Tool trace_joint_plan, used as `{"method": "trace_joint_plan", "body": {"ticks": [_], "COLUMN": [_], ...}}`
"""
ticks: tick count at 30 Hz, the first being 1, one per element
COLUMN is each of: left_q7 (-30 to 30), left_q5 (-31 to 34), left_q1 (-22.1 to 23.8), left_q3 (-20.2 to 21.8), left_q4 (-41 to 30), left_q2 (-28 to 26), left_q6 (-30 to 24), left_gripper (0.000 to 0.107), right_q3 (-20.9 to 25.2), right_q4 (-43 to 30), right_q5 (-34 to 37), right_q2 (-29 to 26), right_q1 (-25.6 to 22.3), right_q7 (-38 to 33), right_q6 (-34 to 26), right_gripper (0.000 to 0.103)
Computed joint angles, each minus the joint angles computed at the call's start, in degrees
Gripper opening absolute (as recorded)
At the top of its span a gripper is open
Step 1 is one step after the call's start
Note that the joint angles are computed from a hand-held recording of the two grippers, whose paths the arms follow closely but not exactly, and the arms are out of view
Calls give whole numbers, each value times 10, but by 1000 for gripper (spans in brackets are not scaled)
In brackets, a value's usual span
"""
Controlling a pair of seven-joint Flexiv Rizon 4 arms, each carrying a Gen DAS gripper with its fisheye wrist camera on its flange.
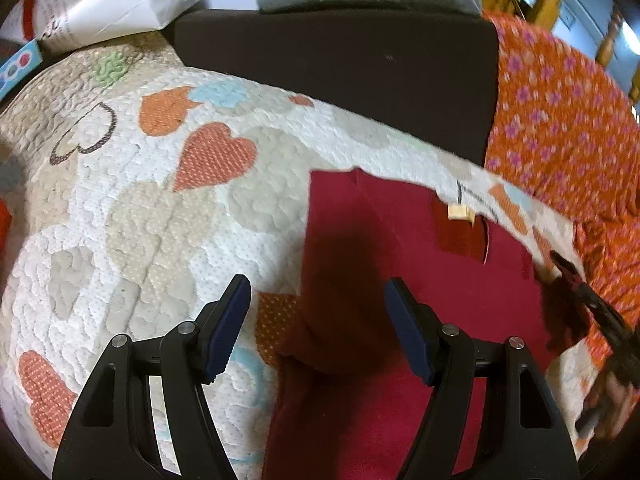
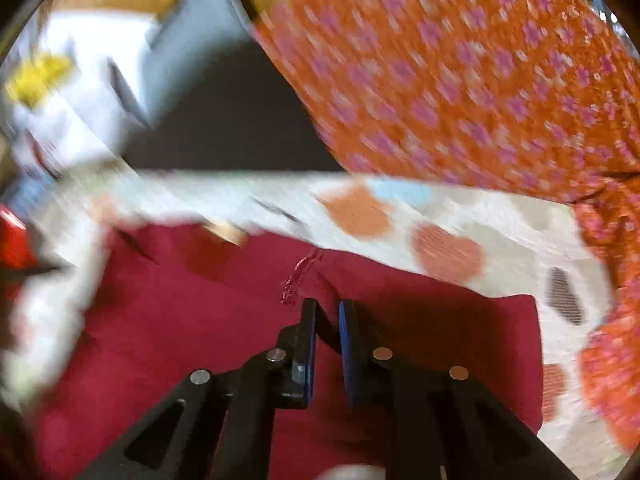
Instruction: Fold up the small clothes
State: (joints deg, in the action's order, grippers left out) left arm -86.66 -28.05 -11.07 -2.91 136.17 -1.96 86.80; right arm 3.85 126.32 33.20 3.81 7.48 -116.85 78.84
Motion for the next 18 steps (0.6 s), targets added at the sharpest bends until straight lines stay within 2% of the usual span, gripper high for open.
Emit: {"method": "trace_joint_plan", "body": {"ticks": [2,4,7,9,12,14,17,18], "left_q7": [44,58,72,84,108,144,172,190], "left_q5": [-72,-99,-128,-145,-165,-202,-228,-243], "left_q1": [-5,-10,-15,-17,-22,-29,-39,-44], "left_q3": [-8,-6,-2,-2,-8,-18,-28,-35], "left_q4": [9,13,16,15,12,11,5,4], "left_q2": [7,11,12,9,4,1,-6,-9], "left_q6": [14,25,27,21,23,25,28,33], "left_gripper": [70,70,70,70,70,70,70,70], "right_q3": [-14,-4,14,39,56,70,75,70], "right_q4": [-43,-63,-108,-133,-166,-157,-113,-98], "right_q5": [133,170,225,227,214,208,186,182], "right_q2": [44,49,2,-55,-114,-103,-40,-21], "right_q1": [34,64,103,114,104,88,54,46], "right_q7": [-86,-109,-124,-97,-50,-47,-58,-58], "right_q6": [-78,-91,-114,-111,-179,-186,-163,-161], "right_gripper": [10,10,11,13,15,16,18,21]}}
